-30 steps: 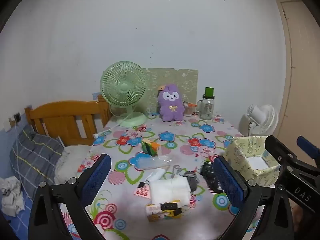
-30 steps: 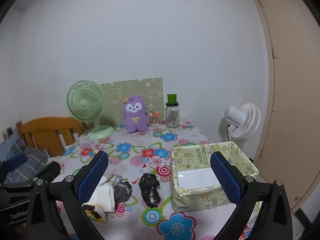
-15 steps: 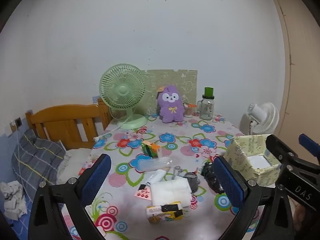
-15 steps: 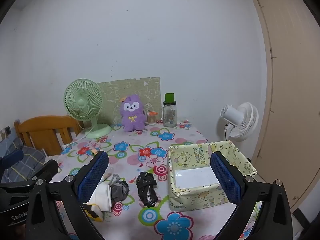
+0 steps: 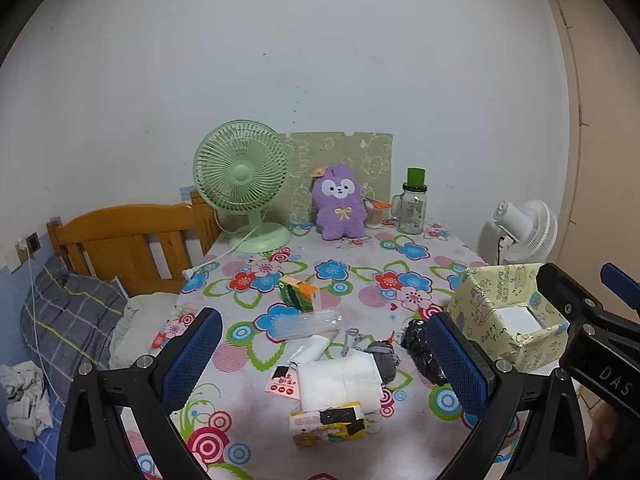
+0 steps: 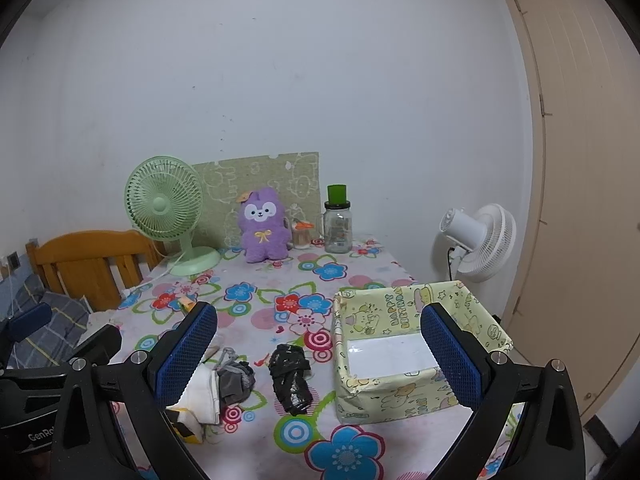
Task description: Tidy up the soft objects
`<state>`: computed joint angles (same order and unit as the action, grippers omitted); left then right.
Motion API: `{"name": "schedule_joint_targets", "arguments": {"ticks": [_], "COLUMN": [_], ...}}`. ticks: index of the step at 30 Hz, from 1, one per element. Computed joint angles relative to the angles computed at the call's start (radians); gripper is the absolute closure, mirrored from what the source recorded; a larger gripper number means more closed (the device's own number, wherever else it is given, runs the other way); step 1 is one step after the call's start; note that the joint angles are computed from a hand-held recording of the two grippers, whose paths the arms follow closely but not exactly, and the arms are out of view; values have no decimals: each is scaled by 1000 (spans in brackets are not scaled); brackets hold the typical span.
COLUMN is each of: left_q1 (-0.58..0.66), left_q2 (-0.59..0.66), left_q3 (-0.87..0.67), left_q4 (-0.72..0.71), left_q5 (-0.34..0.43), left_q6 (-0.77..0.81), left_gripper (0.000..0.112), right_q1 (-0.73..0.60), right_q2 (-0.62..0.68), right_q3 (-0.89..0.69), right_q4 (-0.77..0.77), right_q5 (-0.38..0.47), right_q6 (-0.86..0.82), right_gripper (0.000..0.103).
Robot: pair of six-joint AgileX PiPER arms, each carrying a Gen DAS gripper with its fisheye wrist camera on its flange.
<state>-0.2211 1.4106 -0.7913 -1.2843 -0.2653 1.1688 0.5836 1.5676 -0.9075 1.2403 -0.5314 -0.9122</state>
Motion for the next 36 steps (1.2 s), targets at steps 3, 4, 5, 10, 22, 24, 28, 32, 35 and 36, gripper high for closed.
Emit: {"name": "schedule_joint_targets", "arguments": {"ticks": [3, 4, 5, 10, 22, 24, 28, 32, 35, 36], "left_q1": [-11, -10, -5, -10, -24, -23, -18, -11, -9, -10], "left_q2": [7, 7, 6, 7, 13, 13, 16, 15, 15, 15], "left_q3": [-4, -5, -11, -10, -18, -17, -18, -15, -16, -16], "left_q4": [-9, -11, -32, -32, -61, -49, -35, -19, -21, -21], "left_q5": [-22, -21, -12, -16, -25, -23, -15, 0, 3, 3], "left_q6": [7, 10, 35, 34, 56, 45, 29, 16, 19, 20], "left_gripper": [10, 10, 10, 10, 10, 10, 10, 10, 10, 10], "right_q1": [5, 4, 2, 1, -1, -1, -3, -6, -8, -4], "right_q2": [0, 1, 2, 5, 2, 3, 4, 1, 1, 1], "right_q3": [5, 2, 0, 2, 1, 0, -1, 0, 1, 1], "right_q4": [-7, -3, -5, -15, -20, -19, -24, -34, -39, -33], "right_q5": [-12, -8, -4, -4, 7, 5, 7, 8, 9, 5], "right_q6": [13, 7, 9, 12, 16, 14, 16, 22, 26, 22], "right_gripper": [0, 0, 0, 0, 0, 0, 0, 0, 0, 0]}}
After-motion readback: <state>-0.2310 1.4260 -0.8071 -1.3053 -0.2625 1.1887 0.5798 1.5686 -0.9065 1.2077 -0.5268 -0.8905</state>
